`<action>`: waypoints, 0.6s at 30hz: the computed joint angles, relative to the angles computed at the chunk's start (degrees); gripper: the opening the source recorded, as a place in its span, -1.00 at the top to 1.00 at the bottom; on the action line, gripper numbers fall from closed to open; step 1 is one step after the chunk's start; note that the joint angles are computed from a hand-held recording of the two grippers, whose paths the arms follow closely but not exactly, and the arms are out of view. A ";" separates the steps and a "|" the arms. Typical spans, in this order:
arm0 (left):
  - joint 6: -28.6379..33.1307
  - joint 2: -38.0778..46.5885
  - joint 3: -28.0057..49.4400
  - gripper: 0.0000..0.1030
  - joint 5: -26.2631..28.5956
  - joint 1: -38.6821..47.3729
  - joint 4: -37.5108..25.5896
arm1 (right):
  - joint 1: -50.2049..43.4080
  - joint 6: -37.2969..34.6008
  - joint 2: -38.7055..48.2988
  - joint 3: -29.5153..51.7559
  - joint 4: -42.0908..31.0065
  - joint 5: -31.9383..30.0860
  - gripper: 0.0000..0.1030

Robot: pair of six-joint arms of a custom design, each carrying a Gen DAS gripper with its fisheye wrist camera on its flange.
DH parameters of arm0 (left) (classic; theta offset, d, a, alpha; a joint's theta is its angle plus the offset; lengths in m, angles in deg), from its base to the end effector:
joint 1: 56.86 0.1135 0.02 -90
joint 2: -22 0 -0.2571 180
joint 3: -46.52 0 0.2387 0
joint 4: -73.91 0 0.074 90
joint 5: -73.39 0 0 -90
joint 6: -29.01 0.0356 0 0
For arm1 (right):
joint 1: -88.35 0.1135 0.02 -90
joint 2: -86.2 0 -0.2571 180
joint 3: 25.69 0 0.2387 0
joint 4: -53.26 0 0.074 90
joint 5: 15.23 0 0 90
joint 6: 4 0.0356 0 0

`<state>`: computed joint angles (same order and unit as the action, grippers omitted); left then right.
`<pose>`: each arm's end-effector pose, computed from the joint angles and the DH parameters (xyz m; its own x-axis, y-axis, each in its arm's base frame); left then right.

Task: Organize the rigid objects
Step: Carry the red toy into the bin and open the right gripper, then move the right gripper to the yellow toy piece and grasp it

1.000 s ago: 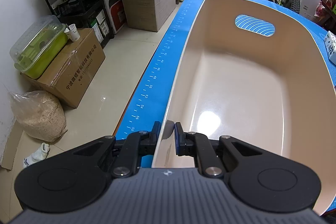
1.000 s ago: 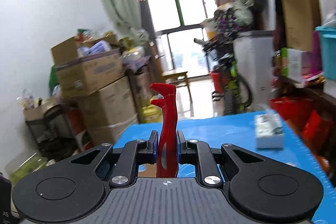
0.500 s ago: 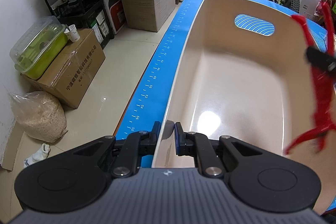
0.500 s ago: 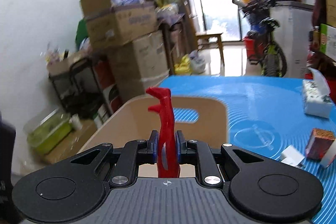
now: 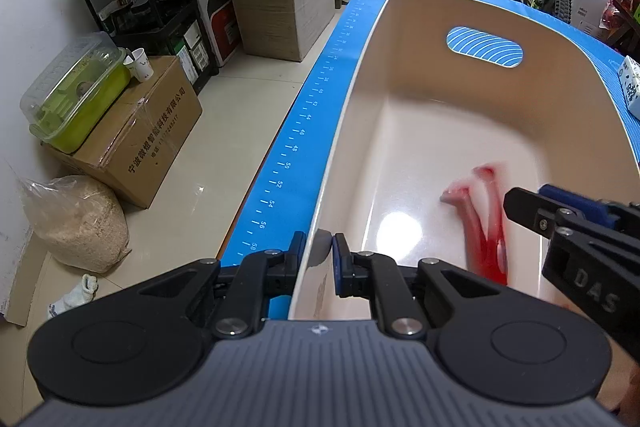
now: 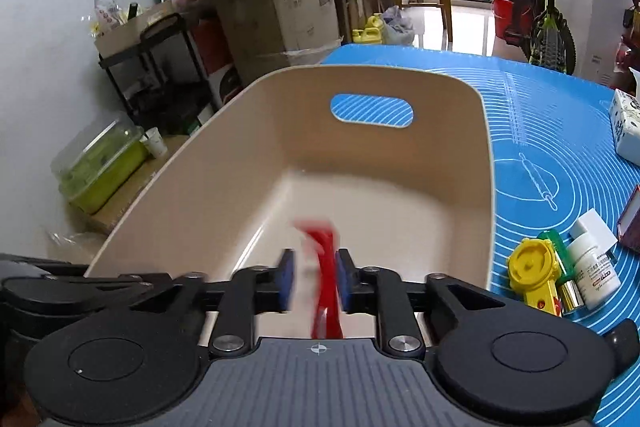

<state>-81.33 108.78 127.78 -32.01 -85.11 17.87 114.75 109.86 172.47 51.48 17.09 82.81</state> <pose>0.2641 -0.1312 0.2520 -0.8462 0.0742 -0.5277 0.0542 0.9971 0.0534 0.2851 0.1360 0.2547 -0.7244 0.0876 -0.6838 -0.0646 0.9789 0.1938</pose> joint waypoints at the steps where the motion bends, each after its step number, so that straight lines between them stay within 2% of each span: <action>1: -0.08 -0.06 0.04 0.70 -0.01 -0.06 -0.11 | -0.03 -0.15 -0.51 -0.29 0.37 0.06 -0.02; 3: -0.10 -0.08 0.13 0.70 -0.02 -0.07 -0.25 | -0.34 -1.23 -1.79 -0.57 0.55 -0.27 -0.06; 5: -0.26 -0.14 0.21 0.70 0.09 -0.07 -0.38 | -0.59 -2.28 -3.95 -0.78 -0.15 -0.01 -0.28; 9: -0.34 -0.11 0.35 0.70 0.05 -0.12 -0.54 | -3.81 -3.73 -9.50 -2.33 -0.33 -0.70 -0.43; 11: -0.35 -0.10 0.34 0.70 0.10 -0.10 -0.52 | -6.15 -3.85 -12.55 -3.32 -0.87 -1.16 -0.58; 14: -0.34 0.00 0.61 0.70 0.20 0.05 -0.79 | -10.47 -4.47 -16.42 -4.41 -2.27 -1.98 -0.71; 18: -0.32 0.00 0.62 0.70 0.20 0.07 -0.78 | -15.91 -7.70 -19.80 -6.67 -3.61 -2.60 -0.78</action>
<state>-81.66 108.78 128.40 -31.81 -85.04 17.09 98.84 102.16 152.66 44.80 13.48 80.20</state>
